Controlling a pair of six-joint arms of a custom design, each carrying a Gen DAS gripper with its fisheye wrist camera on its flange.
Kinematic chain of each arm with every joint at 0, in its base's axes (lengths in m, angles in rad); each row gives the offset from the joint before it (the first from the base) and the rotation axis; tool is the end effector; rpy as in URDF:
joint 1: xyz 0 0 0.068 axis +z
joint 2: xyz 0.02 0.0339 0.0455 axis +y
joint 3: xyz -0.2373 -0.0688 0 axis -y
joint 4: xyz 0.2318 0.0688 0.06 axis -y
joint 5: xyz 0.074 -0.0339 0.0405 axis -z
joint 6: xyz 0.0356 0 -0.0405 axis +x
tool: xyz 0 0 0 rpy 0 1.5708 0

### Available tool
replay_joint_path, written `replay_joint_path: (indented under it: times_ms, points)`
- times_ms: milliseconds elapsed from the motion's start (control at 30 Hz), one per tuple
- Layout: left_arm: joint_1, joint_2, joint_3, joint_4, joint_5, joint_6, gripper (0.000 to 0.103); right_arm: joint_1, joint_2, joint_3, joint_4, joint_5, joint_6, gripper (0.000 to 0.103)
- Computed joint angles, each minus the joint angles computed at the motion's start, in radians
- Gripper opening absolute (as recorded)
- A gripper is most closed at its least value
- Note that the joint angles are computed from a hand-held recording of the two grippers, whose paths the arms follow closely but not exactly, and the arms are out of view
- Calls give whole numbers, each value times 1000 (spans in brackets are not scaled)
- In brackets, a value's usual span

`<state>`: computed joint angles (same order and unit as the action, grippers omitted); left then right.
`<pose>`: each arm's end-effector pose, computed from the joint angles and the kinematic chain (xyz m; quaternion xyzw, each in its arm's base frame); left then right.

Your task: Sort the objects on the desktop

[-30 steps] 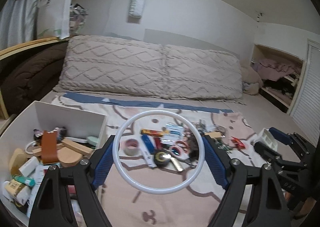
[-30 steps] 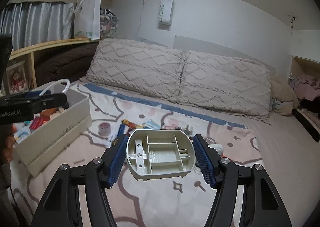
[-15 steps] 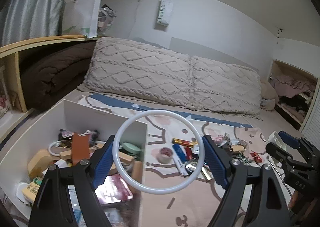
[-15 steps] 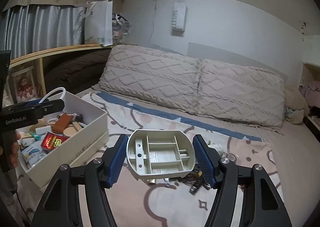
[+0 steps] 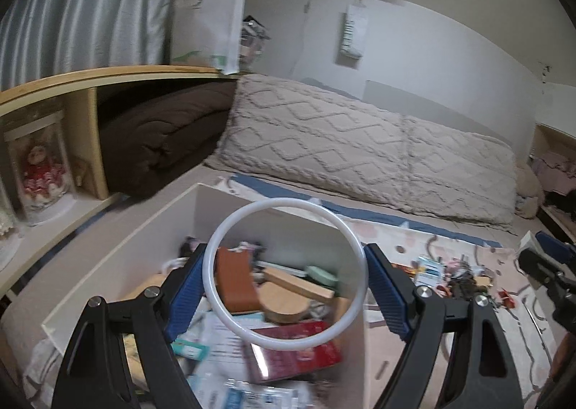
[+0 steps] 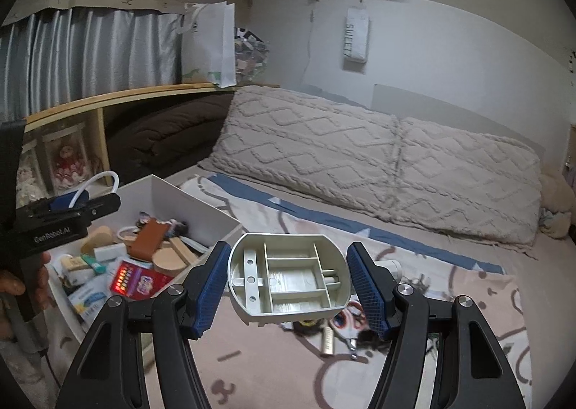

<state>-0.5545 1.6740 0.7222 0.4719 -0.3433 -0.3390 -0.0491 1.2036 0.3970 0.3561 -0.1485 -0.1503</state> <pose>0.2811 -0.1600 0.1459 0.0025 0.8470 -0.0892 0.5241 0.2368 -0.0064 0.1616 -0.0821 0.8418 0.0098 0.5335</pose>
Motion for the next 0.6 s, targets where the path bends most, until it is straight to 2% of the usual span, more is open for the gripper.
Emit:
replay_joint_path:
  times_ms: [300,467,600]
  points:
    - [146,-39,-85,37,82,-45,84,160,77,93,-35,83,29,67]
    - [208,-14,-97,52,140,-52,84,208,160,201,-98,37,65,67]
    - [229,8,-96,49,152,-50,84,259,236,299,-138,60,80,67]
